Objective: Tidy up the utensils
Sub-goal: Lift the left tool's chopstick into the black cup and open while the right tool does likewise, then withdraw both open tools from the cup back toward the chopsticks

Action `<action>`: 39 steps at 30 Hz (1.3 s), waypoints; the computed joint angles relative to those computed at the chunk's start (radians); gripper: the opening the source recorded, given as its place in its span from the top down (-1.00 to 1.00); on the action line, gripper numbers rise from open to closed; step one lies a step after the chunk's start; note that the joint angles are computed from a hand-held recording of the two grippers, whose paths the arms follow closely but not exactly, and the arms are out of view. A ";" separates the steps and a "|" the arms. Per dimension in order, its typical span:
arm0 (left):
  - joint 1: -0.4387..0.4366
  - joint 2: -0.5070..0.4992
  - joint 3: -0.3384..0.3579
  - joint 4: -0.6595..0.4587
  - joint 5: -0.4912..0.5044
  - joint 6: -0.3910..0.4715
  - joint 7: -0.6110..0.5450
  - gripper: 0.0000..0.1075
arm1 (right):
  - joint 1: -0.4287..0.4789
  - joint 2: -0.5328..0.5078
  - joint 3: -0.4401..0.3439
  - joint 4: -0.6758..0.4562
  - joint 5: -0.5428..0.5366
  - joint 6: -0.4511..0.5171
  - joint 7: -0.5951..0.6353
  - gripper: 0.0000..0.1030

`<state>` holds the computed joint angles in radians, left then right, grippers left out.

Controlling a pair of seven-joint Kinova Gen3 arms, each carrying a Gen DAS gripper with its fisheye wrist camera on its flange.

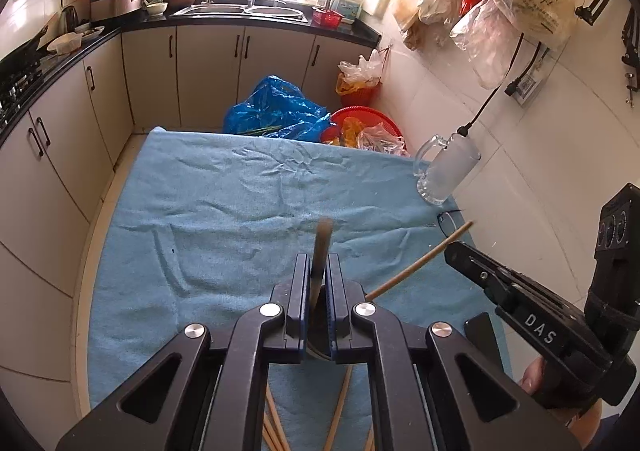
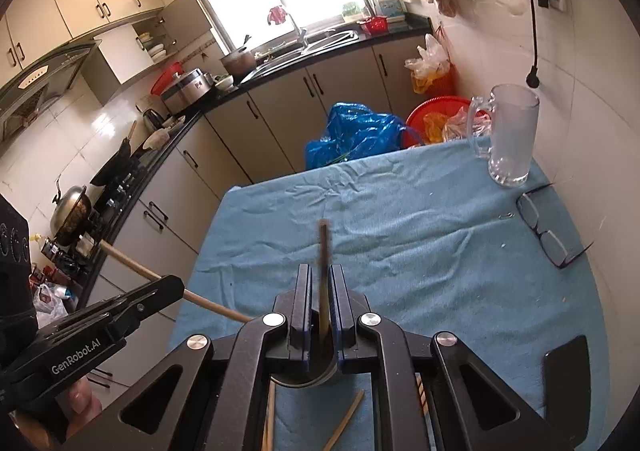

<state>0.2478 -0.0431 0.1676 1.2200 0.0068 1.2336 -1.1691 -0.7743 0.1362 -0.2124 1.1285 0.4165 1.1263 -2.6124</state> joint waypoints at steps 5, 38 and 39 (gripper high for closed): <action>-0.010 -0.027 -0.007 -0.004 0.009 -0.006 -0.004 0.64 | -0.004 -0.029 -0.006 0.006 0.029 -0.001 -0.038 0.80; -0.143 -0.312 -0.083 0.414 0.160 0.077 -0.071 0.52 | 0.205 -0.291 -0.184 0.454 -0.197 0.015 -0.351 0.57; -0.140 -0.313 -0.078 0.432 0.165 0.082 -0.072 0.52 | 0.205 -0.289 -0.183 0.471 -0.225 0.011 -0.360 0.57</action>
